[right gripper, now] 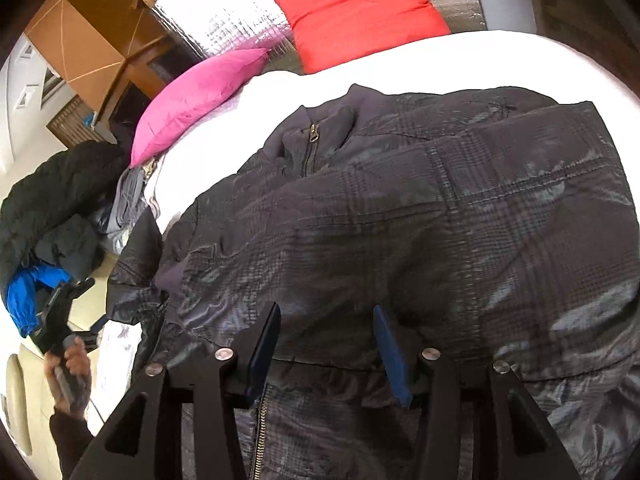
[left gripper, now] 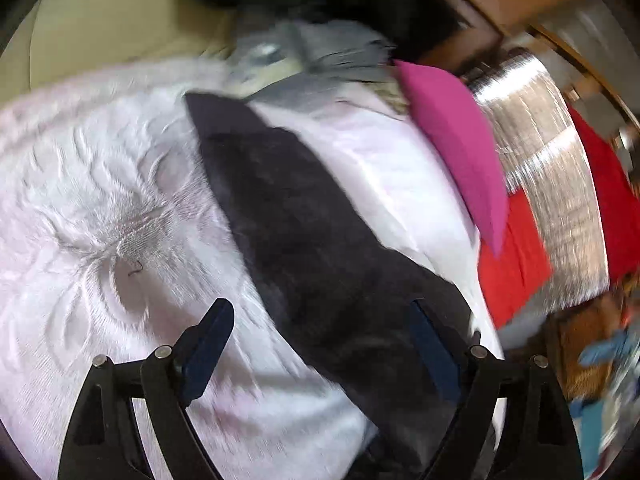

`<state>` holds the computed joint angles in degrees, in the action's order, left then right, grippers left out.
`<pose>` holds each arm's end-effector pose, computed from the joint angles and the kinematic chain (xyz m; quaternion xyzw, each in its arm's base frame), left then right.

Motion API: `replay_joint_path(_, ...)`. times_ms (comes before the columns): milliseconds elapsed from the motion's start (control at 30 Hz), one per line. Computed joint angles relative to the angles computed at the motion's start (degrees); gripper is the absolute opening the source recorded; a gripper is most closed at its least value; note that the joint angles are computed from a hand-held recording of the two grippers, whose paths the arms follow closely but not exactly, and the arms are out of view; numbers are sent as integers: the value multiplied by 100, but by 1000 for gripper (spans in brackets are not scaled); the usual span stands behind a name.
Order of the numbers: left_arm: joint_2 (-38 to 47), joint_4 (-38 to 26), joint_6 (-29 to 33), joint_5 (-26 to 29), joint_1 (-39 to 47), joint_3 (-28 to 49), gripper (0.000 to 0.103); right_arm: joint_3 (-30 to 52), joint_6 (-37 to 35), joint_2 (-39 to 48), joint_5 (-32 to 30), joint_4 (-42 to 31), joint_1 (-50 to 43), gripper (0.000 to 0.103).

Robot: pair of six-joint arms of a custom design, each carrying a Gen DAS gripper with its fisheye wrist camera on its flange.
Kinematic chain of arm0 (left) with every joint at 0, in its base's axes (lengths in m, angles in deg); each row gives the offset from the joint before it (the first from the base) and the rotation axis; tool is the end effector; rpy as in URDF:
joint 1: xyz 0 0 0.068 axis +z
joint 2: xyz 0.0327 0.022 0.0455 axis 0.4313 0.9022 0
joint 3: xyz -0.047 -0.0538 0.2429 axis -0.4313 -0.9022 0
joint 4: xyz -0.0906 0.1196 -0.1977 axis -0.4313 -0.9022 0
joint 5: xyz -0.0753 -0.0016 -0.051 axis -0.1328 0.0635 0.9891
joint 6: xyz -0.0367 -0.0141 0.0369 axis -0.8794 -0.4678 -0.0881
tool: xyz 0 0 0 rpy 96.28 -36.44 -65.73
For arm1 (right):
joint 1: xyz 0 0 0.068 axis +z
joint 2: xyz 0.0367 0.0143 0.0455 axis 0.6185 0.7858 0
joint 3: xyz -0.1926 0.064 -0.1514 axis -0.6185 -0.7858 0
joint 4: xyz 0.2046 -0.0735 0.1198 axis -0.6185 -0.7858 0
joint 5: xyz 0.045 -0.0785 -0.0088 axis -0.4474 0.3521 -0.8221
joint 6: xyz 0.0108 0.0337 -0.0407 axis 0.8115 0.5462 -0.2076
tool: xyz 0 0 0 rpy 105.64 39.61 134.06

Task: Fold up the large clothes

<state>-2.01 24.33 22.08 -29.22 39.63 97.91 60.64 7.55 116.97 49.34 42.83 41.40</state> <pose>0.2774 0.0547 0.1801 -0.3326 0.8514 -0.2638 0.3080 0.2564 0.0261 0.1669 0.1081 0.9166 0.2348 0.3050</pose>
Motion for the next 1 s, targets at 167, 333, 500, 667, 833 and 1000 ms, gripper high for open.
replay_joint_path(167, 977, 689, -188, 364, 279, 201, 83, -16, -7, 70, 24, 109, -35, 53)
replay_joint_path(333, 1560, 1170, -458, 507, 253, 411, 64, -7, -8, 166, 33, 200, -55, 53)
replay_joint_path(500, 1884, 1501, -454, 452, 320, 557, 58, -12, -54, 173, 17, 180, -79, 53)
replay_joint_path(667, 2177, 1340, -250, 35, 227, 836, 14, -56, -42, 125, 55, 191, -59, 53)
replay_joint_path(833, 1512, 1135, 19, -532, -119, 697, 8, -156, -61, -55, 53, 186, -198, 53)
replay_joint_path(1000, 15, 620, 415, -1200, -1144, 546, 7, -311, -26, -490, -108, 161, -560, 53)
